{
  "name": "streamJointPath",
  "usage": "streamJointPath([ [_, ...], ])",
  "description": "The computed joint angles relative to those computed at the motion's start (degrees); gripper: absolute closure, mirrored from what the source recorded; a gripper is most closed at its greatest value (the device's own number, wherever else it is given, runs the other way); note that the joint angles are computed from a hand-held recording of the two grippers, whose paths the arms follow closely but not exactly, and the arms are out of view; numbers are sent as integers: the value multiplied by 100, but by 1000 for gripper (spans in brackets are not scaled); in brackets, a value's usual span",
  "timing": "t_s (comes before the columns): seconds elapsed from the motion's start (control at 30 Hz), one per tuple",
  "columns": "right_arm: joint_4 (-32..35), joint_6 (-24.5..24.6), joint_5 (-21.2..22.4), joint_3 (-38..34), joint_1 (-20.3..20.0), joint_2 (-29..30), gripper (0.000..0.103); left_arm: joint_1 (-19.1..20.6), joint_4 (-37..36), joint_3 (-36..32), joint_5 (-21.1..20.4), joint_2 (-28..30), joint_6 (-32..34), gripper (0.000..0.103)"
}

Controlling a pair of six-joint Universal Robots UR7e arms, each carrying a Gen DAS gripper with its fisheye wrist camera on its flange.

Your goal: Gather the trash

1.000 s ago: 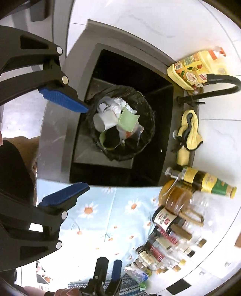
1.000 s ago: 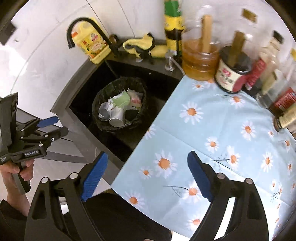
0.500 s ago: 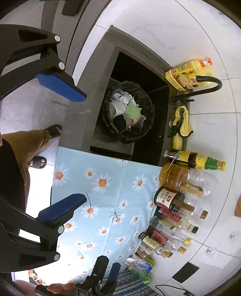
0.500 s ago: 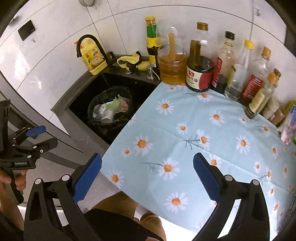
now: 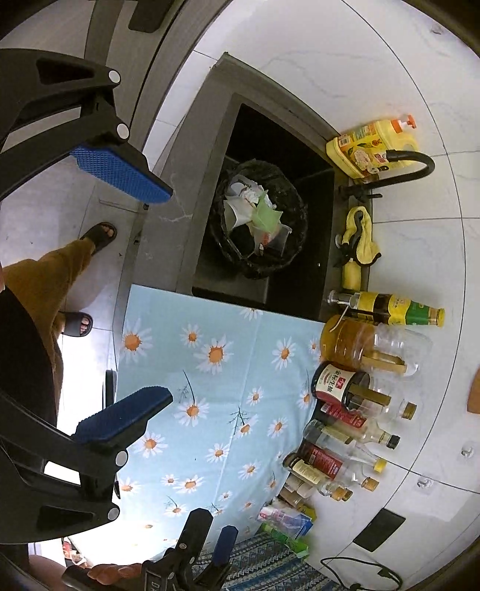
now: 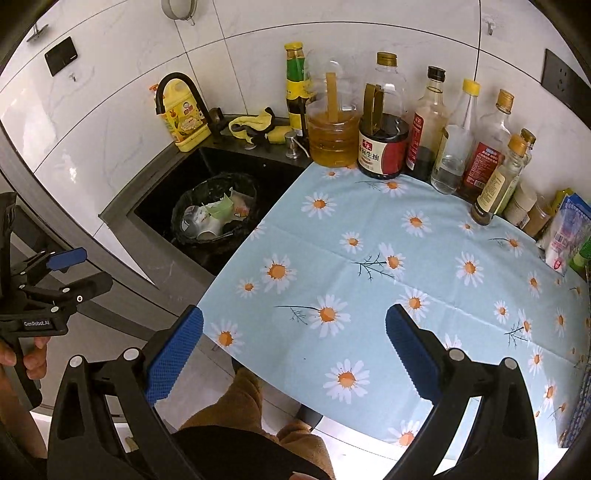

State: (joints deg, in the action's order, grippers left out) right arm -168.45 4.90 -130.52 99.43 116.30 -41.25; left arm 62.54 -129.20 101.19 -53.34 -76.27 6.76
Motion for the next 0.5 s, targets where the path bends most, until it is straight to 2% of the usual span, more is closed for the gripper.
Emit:
streamJointPath([
  [0.5, 135, -34, 29, -207, 69, 225, 5, 36, 63, 7, 19, -98, -9, 6],
])
